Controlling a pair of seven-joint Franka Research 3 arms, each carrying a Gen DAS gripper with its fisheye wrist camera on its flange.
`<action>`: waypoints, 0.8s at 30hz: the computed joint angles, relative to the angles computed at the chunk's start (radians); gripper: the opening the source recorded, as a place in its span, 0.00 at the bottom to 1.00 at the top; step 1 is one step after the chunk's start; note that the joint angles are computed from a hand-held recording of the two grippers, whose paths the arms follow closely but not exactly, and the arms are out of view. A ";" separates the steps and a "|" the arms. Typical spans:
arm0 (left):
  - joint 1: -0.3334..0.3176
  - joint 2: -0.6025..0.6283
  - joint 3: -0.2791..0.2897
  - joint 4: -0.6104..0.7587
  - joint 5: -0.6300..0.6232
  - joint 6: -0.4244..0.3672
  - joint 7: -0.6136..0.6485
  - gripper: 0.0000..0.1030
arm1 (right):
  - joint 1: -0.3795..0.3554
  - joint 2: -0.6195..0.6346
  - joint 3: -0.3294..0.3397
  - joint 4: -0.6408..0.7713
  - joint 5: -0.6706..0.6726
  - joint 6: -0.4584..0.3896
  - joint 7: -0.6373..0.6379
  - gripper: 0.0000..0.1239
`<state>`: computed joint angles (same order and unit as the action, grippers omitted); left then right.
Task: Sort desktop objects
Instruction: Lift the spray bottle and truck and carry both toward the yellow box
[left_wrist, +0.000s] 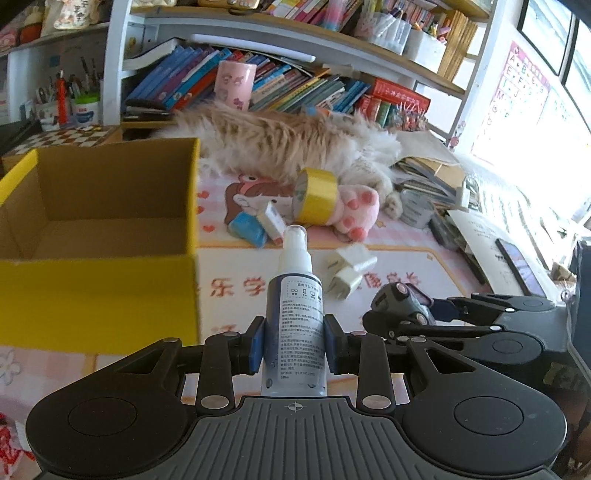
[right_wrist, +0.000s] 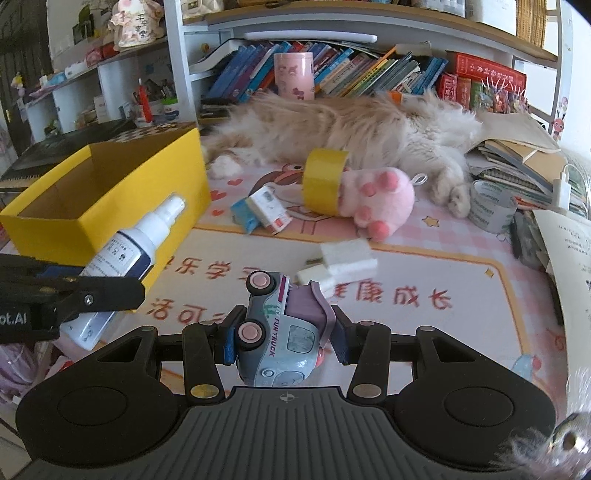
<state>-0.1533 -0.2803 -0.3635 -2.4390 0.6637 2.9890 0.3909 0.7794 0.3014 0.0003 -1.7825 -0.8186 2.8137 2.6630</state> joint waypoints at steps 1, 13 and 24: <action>-0.016 -0.026 0.015 -0.027 -0.018 0.002 0.011 0.30 | 0.005 0.001 0.005 0.003 0.005 -0.011 0.001 0.35; -0.111 -0.303 0.092 -0.293 -0.216 -0.047 0.145 0.30 | 0.089 0.008 0.053 0.025 -0.008 -0.083 0.027 0.35; -0.205 -0.559 0.123 -0.470 -0.347 -0.159 0.225 0.30 | 0.170 0.026 0.082 0.034 -0.030 -0.118 0.114 0.35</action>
<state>-0.3578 -0.8395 -0.2409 -2.9086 0.3171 2.8298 0.6156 0.9491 0.3273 0.0823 -1.7481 -0.8484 2.6954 2.7774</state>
